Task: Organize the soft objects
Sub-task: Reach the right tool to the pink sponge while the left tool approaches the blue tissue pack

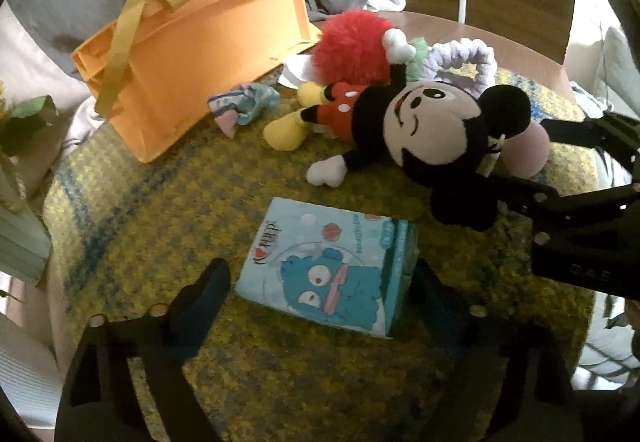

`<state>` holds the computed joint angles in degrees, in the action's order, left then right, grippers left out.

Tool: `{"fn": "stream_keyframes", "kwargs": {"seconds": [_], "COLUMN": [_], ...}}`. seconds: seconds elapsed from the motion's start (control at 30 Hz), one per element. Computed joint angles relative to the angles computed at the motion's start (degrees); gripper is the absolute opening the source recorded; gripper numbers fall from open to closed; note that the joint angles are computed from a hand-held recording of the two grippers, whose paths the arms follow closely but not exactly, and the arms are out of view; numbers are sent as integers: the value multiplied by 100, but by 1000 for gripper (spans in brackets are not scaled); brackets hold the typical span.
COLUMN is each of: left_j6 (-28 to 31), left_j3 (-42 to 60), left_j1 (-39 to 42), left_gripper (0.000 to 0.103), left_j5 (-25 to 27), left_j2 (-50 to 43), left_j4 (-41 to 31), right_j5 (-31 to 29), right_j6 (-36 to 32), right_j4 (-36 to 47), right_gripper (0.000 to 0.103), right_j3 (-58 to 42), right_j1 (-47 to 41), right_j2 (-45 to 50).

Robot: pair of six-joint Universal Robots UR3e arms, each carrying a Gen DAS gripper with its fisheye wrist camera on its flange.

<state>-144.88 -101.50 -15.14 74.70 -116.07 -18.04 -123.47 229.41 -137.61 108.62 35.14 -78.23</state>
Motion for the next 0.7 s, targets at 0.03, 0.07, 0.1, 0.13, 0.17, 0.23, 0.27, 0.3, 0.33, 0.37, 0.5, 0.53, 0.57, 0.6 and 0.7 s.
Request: {"fn": "stream_keyframes", "kwargs": {"seconds": [0.03, 0.07, 0.1, 0.13, 0.17, 0.23, 0.27, 0.3, 0.33, 0.37, 0.5, 0.53, 0.57, 0.6, 0.7], "left_j6": [16, 3, -21, -56, -133, -262, -318, -409, -495, -608, -893, -951, -1020, -1053, -1173], "left_j3": [3, -16, -45, -59, -72, -115, -148, -188, -204, -245, -432, -372, -430, -464, -554], "left_j1": [20, 18, 14, 11, 9, 35, 40, 38, 35, 45, 118, 123, 153, 182, 232], "left_gripper": [79, 79, 79, 79, 79, 78, 78, 78, 78, 78, 78, 78, 78, 78, 78], "left_j5": [-61, -58, -49, -41, -38, -72, -57, -22, 6, 14, -88, -95, -131, -159, -252], "left_j2": [14, 22, 29, 37, 53, 113, 139, 173, 192, 242, 492, 477, 563, 632, 861], "left_j4": [-61, -46, -10, 2, -6, -42, -6, 61, 109, 150, 180, 163, 163, 139, 42], "right_j5": [16, 47, 94, 143, 200, 250, 224, 213, 213, 205, 122, 105, 69, 17, -184], "right_j6": [3, -7, -9, -25, -23, 6, 34, 65, 98, 168, 431, 486, 557, 622, 801], "right_j4": [3, -30, -43, -56, -120, -220, -184, -145, -129, -93, 140, 193, 275, 367, 653], "right_gripper": [77, 72, 68, 65, 62, 55, 54, 53, 53, 52, 52, 52, 52, 52, 52], "right_j3": [-5, 18, 50, 56, 102, 165, 142, 120, 120, 120, 71, 58, 28, -15, -140], "right_j1": [-8, -28, -56, -107, -129, -144, -127, -112, -106, -91, 13, 39, 74, 108, 239], "right_j2": [6, 3, -14, -6, -23, -60, -53, -54, -70, -102, -238, -280, -328, -364, -509]}}
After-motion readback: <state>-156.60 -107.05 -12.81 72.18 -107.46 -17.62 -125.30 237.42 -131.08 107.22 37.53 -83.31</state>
